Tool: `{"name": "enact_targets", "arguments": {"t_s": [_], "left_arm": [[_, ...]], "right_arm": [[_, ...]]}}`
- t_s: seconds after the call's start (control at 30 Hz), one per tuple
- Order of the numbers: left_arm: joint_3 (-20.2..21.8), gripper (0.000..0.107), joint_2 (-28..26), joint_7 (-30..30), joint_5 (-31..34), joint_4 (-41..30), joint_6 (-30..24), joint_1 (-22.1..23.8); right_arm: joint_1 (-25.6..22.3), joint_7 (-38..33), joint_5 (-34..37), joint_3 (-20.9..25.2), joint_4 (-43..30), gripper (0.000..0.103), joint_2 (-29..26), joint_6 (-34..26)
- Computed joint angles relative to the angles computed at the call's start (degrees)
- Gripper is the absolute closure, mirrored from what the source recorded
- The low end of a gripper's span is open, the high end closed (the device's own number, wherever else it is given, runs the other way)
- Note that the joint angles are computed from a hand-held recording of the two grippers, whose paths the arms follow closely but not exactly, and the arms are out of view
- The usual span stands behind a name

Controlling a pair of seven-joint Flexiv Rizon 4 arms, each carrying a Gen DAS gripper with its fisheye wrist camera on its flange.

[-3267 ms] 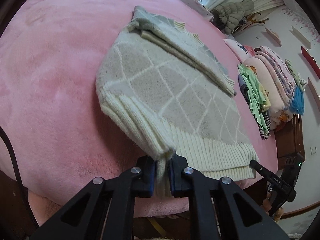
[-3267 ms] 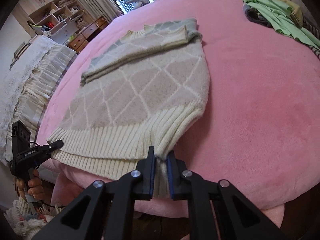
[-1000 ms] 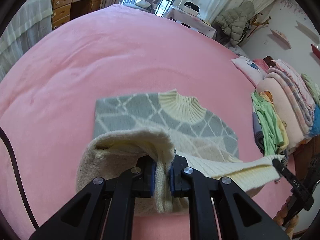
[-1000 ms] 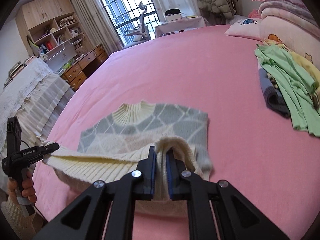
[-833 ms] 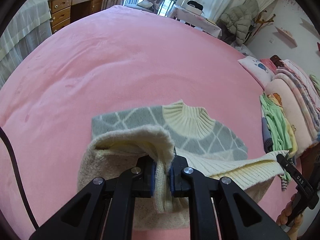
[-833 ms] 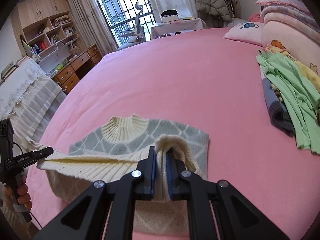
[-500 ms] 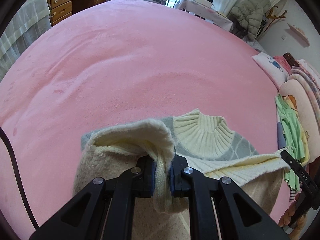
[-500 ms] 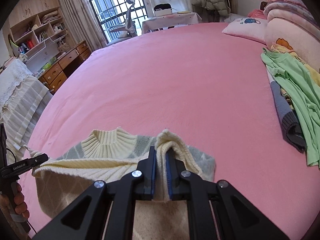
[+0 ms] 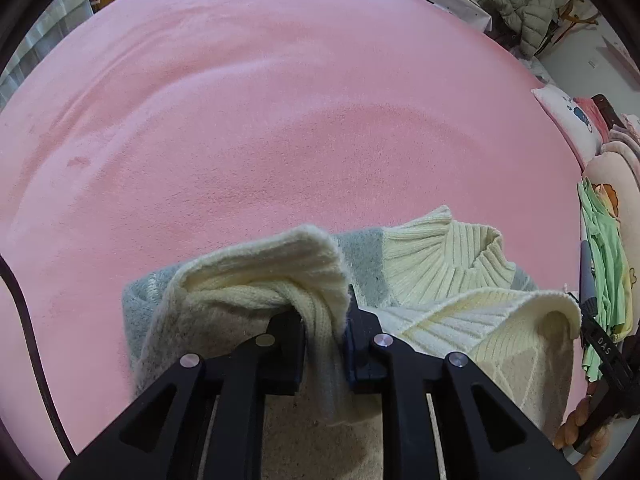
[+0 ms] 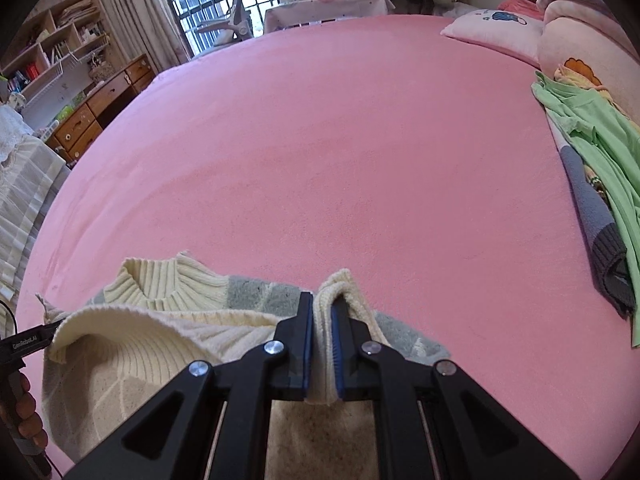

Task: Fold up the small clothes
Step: 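Lift the hem with both grippers and fold it over onto the collar, then open both grippers to release the hem at the collar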

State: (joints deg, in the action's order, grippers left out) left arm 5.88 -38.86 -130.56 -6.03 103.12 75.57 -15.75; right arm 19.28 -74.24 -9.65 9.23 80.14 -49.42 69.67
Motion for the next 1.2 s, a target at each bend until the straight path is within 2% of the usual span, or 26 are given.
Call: {"name": "enact_targets", "arguments": {"t_s": [0.13,0.3,0.47,0.57,0.6,0.63,0.67,0.7,0.77,0.83,0.97,1.1,1.2], "left_arm": [[-3.87,0.092,1.37,3.02,-2.55,1.67,0.25,3.70],[-6.82,0.089,3.05,6.52,-5.59,2.73,-0.11,6.26],[-8.18,0.086,4.00,10.05,-7.30,3.25,0.41,7.20],[-9.05,0.075,4.14,11.81,-8.52,3.65,1.42,7.70],[-8.90,0.064,4.22,11.77,-8.86,3.82,1.89,7.52],[-8.61,0.042,4.35,11.44,-9.15,4.15,2.93,7.26],[-7.87,0.027,4.23,10.95,-9.08,4.06,3.46,6.62],[-5.91,0.004,4.31,9.66,-8.39,3.71,3.55,5.12],[-1.01,0.004,4.84,6.05,-6.04,2.93,3.14,1.55],[-0.28,0.004,5.21,4.97,-5.00,2.32,1.53,1.29],[4.77,0.004,6.49,0.68,1.37,0.38,-3.86,-2.10],[8.96,0.004,7.98,-2.78,11.14,-2.08,-10.43,-5.50],[10.42,0.009,9.08,-5.64,18.28,-2.99,-14.22,-7.69]], "right_arm": [[-0.64,-0.47,0.81,1.16,-1.22,0.092,0.10,-2.18],[-2.59,-1.93,4.22,3.89,-3.50,0.092,0.07,-4.81],[-4.76,-3.17,9.36,6.68,-6.65,0.090,-0.74,-8.31],[-5.00,-4.34,11.55,7.12,-7.79,0.087,-0.93,-9.86],[-5.03,-4.81,12.15,7.23,-7.95,0.087,-0.90,-10.07],[-5.17,-5.37,12.80,7.51,-8.26,0.085,-0.95,-10.47],[-5.34,-6.00,13.48,7.83,-8.59,0.083,-1.03,-10.88],[-5.73,-6.86,14.45,8.52,-8.92,0.081,-1.10,-11.26],[-5.38,-7.41,15.45,8.16,-8.59,0.076,-0.68,-10.77],[-4.06,-7.12,15.01,6.27,-6.62,0.067,0.40,-7.31],[-3.25,-6.71,13.50,4.77,-4.21,0.066,2.27,-3.14],[-0.82,-6.28,7.99,0.88,-0.18,0.067,5.04,0.57],[-1.74,-8.31,5.43,1.75,2.49,0.068,6.57,1.85]]}}
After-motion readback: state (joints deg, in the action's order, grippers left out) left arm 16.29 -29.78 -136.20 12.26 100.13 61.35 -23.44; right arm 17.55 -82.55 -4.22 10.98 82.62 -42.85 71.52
